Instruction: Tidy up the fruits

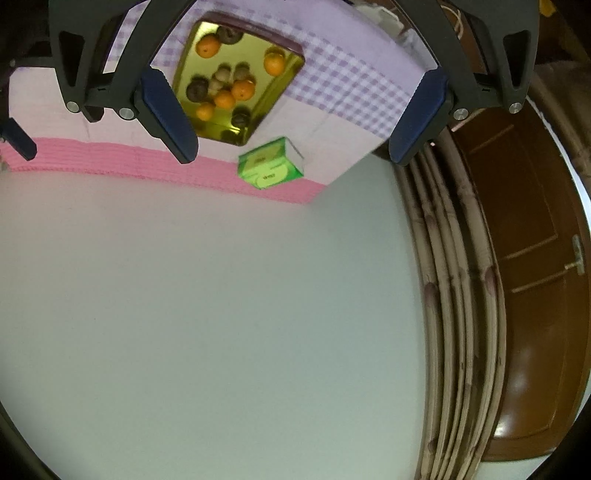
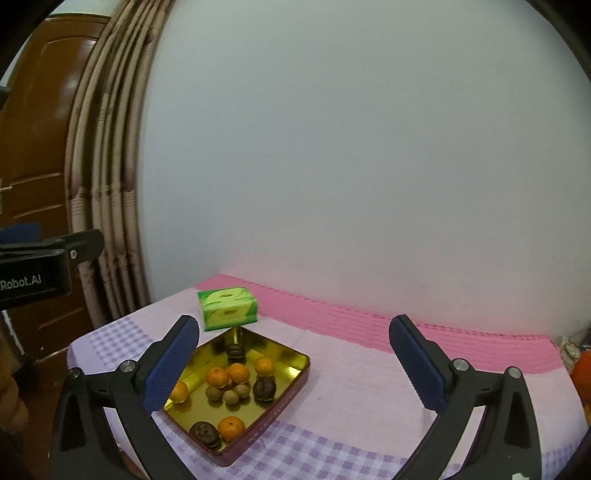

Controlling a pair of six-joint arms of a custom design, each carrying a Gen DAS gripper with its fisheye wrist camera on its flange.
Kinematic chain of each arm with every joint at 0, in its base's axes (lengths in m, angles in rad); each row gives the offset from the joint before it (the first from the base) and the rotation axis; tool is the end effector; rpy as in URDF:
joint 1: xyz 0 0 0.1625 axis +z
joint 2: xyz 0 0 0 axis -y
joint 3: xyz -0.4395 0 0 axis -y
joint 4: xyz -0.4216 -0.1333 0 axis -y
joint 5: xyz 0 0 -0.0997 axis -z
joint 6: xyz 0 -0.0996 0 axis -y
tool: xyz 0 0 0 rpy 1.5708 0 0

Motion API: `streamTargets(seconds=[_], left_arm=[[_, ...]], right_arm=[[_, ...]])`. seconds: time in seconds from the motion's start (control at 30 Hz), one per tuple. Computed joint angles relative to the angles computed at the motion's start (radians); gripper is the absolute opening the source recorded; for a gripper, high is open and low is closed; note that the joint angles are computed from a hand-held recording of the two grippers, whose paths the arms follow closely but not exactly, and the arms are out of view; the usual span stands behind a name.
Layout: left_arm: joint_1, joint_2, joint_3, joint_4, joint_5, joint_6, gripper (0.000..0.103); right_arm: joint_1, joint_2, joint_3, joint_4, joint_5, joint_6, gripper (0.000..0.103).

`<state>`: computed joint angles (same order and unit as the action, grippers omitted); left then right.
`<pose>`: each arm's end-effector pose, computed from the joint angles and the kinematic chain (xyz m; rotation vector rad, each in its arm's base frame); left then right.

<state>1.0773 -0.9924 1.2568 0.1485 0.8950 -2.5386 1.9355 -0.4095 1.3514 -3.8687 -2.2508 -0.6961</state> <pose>-0.1491 -0.6901 0.2978 0.6798 2.0346 -1.3244 0.3328 -0.6737 0.0775 0.4939 -1.9113 1.3973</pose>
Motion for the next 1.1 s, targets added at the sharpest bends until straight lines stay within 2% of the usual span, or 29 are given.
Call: streamTargets(seconds=[0.27, 0.47, 1.1], left_arm=[[0.017, -0.009, -0.029, 0.07, 0.048, -0.096, 0.103], [0.021, -0.002, -0.043, 0.08, 0.033, -0.104, 0.103], [0.03, 0.04, -0.086, 0.125, 0.016, -0.113, 0.103]], right_arm=[[0.017, 0.01, -0.005, -0.042, -0.019, -0.023, 0.102], [0.02, 0.014, -0.013, -0.041, -0.021, -0.034, 0.102], [0.009, 0.003, 0.0, 0.027, -0.026, 0.006, 0.102]])
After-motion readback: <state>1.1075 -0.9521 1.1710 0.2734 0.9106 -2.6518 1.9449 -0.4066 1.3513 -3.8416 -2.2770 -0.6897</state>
